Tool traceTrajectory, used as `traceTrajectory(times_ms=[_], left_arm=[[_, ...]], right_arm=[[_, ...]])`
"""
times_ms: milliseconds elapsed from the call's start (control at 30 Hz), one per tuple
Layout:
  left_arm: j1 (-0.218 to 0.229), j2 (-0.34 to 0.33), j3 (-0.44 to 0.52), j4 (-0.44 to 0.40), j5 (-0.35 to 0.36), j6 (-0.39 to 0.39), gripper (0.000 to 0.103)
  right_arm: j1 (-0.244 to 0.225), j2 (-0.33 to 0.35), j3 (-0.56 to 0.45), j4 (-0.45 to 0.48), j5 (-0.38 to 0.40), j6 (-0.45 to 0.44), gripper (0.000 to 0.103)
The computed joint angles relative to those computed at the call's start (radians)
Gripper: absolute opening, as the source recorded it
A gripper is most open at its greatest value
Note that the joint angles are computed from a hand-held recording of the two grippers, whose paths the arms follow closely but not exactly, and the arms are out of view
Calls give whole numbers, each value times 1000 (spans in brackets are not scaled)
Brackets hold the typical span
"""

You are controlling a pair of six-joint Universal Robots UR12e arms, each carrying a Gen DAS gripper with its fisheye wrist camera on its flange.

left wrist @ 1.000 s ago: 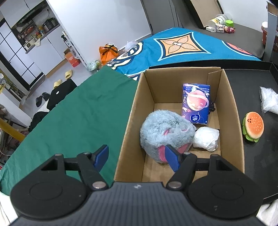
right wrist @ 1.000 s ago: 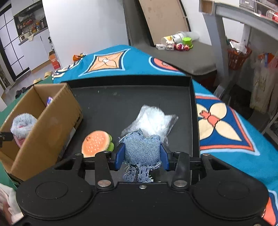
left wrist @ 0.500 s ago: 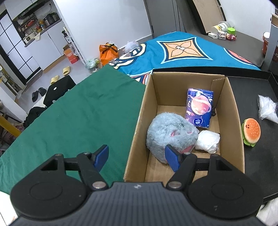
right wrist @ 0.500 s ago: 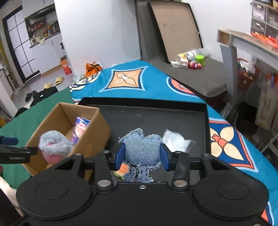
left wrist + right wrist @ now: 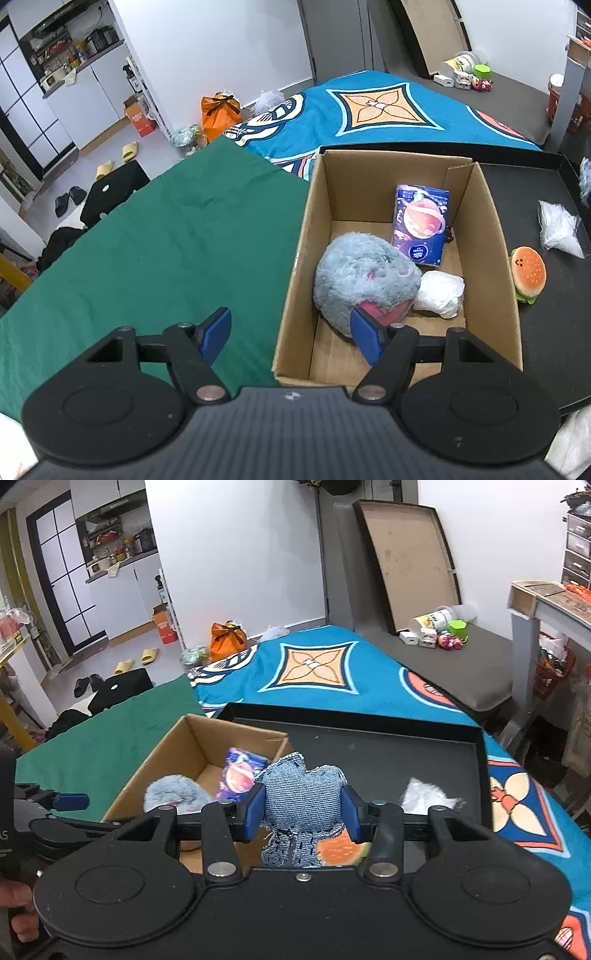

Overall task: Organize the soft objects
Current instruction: 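Carry the denim plush over the box and release it inside, then move the right tool back over the tray to the clear plastic bag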

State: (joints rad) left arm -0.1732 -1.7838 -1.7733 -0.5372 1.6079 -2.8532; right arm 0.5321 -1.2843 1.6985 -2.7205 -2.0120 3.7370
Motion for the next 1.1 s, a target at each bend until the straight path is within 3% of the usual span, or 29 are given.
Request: traceTrajectory(times_ms=[233, 333, 500, 700, 800, 900, 967, 1100], left_arm=[[36, 6, -2, -33, -89, -45, 65], [48, 6, -3, -44, -115, -58, 56], [58, 1, 5, -79, -136, -70, 30], [60, -5, 11, -110, -137, -66, 14], [60, -8, 13, -118, -138, -59, 11], [59, -7, 11, -114, -135, -56, 11], [59, -6, 10, -112, -138, -55, 11], [60, -3, 8, -111, -142, -56, 11]], right_arm=[[18, 36, -46, 6, 13, -5, 44], [25, 49, -63, 10, 15, -12, 44], [34, 70, -91, 17, 31, -17, 44], [41, 88, -113, 4, 56, -18, 45], [40, 91, -115, -8, 90, -13, 48], [32, 89, -112, -19, 156, -4, 57], [34, 88, -111, -14, 147, 6, 62], [32, 78, -95, -10, 138, 25, 62]])
